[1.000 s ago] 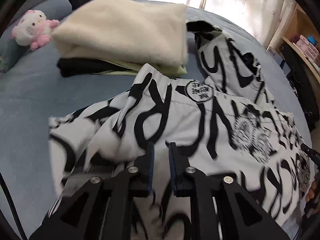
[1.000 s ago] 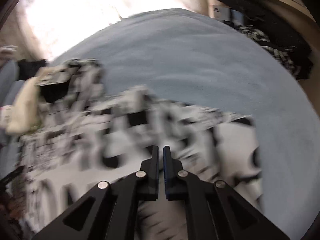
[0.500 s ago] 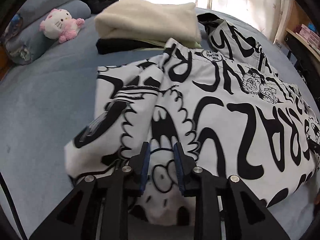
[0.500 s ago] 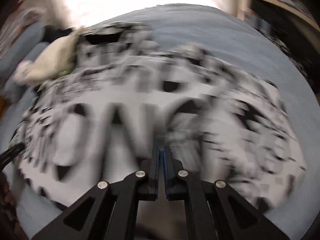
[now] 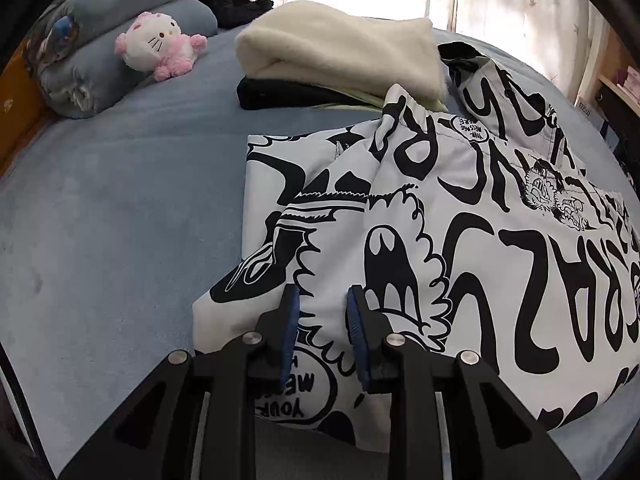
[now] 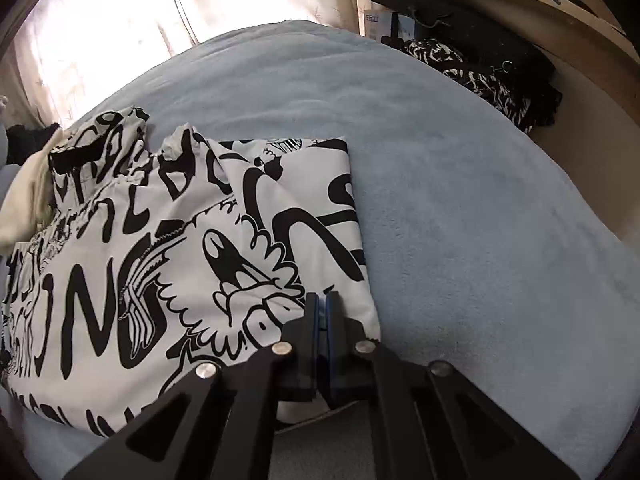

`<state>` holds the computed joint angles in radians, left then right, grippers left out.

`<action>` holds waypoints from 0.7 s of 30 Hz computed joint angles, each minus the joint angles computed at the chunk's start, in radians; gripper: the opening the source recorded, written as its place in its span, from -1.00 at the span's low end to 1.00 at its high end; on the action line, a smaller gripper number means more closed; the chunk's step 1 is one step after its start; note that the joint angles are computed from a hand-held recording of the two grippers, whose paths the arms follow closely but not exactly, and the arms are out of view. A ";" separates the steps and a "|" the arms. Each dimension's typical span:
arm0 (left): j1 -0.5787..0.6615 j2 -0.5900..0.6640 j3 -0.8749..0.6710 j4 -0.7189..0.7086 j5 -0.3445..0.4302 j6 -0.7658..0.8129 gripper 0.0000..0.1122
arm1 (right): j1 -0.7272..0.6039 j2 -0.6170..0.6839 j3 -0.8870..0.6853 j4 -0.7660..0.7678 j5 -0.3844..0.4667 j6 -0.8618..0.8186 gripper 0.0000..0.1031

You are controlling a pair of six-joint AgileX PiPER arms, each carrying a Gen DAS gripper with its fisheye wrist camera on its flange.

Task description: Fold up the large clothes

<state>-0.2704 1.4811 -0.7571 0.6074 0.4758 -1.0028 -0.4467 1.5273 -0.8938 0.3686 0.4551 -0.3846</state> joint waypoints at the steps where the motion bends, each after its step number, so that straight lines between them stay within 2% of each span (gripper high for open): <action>1: 0.006 -0.002 0.002 -0.013 -0.007 0.010 -0.58 | -0.018 0.009 -0.014 0.026 0.017 -0.025 -0.93; 4: 0.011 -0.010 0.016 -0.008 -0.027 0.009 -0.58 | -0.079 0.026 -0.009 0.172 0.052 -0.162 -0.93; 8: -0.013 -0.009 0.020 0.047 -0.015 -0.041 -0.55 | -0.092 0.041 -0.013 0.221 0.071 -0.199 -0.93; 11: 0.007 -0.011 0.016 -0.032 -0.036 0.044 -0.40 | -0.082 0.042 -0.004 0.227 0.052 -0.203 -0.93; 13: 0.018 -0.004 0.000 -0.108 -0.034 0.135 -0.30 | -0.055 0.021 0.026 0.194 -0.001 -0.178 -0.93; 17: -0.025 0.018 -0.059 -0.105 0.063 0.154 -0.27 | -0.027 -0.004 0.065 0.169 -0.071 -0.128 -0.93; 19: -0.032 0.010 -0.083 -0.150 0.093 0.204 -0.25 | -0.033 0.000 0.043 0.136 -0.035 -0.088 -0.92; 21: -0.035 0.000 -0.116 -0.207 0.124 0.270 -0.25 | -0.028 0.007 -0.005 0.041 0.032 0.015 -0.92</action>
<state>-0.3051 1.4811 -0.8736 0.4008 0.6002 -0.7325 -0.4743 1.5342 -0.8985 0.4099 0.4868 -0.3701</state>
